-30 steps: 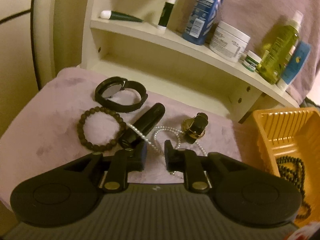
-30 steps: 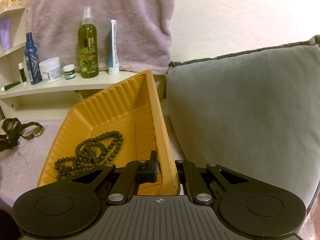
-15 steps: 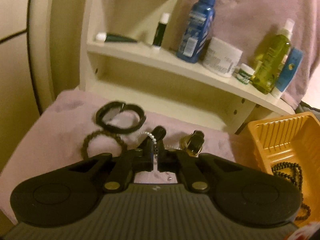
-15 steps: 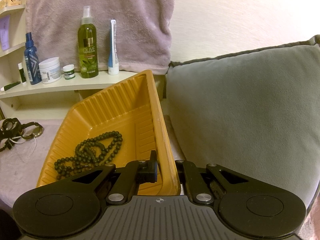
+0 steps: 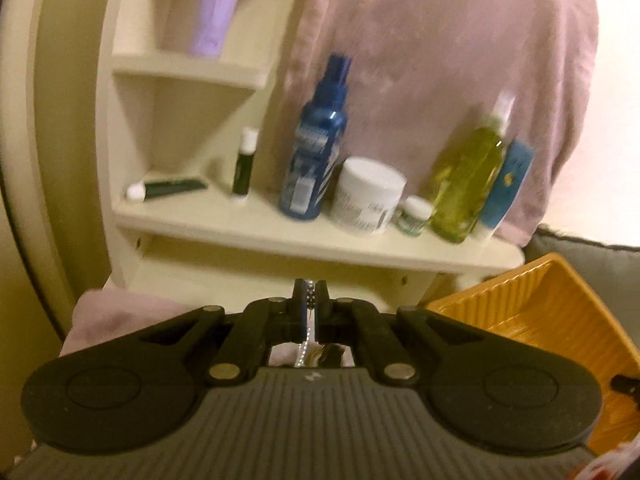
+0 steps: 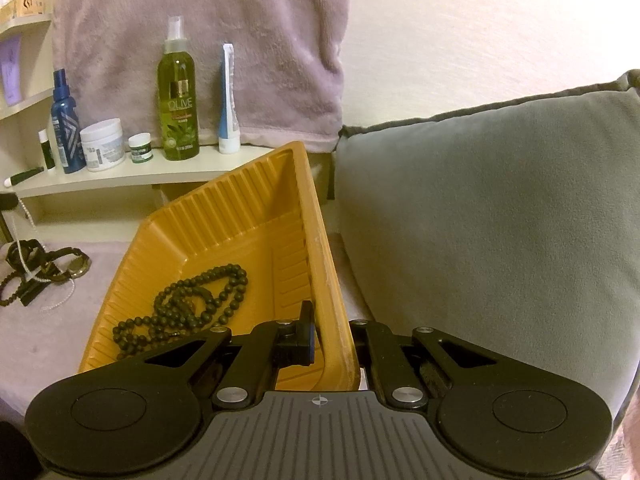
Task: Organize jewelry
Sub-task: 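Lift the pearl strand high with the left gripper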
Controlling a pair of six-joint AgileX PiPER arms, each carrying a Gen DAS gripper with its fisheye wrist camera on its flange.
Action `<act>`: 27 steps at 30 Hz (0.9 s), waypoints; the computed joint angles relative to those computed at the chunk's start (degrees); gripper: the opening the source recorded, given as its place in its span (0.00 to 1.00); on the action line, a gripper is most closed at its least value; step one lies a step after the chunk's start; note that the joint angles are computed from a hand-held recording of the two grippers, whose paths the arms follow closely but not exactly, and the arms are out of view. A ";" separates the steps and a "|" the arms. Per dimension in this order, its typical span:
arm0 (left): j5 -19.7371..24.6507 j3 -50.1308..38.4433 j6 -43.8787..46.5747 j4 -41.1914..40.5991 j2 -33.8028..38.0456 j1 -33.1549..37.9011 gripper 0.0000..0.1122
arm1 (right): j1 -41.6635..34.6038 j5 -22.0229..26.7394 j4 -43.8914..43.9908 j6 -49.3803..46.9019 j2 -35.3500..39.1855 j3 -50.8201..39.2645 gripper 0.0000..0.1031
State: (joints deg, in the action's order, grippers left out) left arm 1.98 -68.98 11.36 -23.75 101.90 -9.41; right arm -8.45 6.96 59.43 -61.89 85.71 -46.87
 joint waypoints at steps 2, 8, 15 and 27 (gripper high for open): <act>0.68 -0.57 5.44 -4.58 -0.88 -0.13 0.02 | -0.02 0.09 0.65 -0.62 -0.09 0.00 0.06; 1.37 -1.55 -2.42 4.45 -3.64 -1.43 0.02 | -0.03 0.22 2.43 -2.25 -0.48 0.25 0.06; 1.74 -2.58 -0.95 3.90 -6.35 -2.93 0.02 | 0.01 0.26 5.59 -5.25 -0.56 0.40 0.06; 4.98 -6.16 26.51 -23.43 -8.64 -6.47 0.02 | -0.13 0.58 8.47 -8.08 -1.04 0.74 0.06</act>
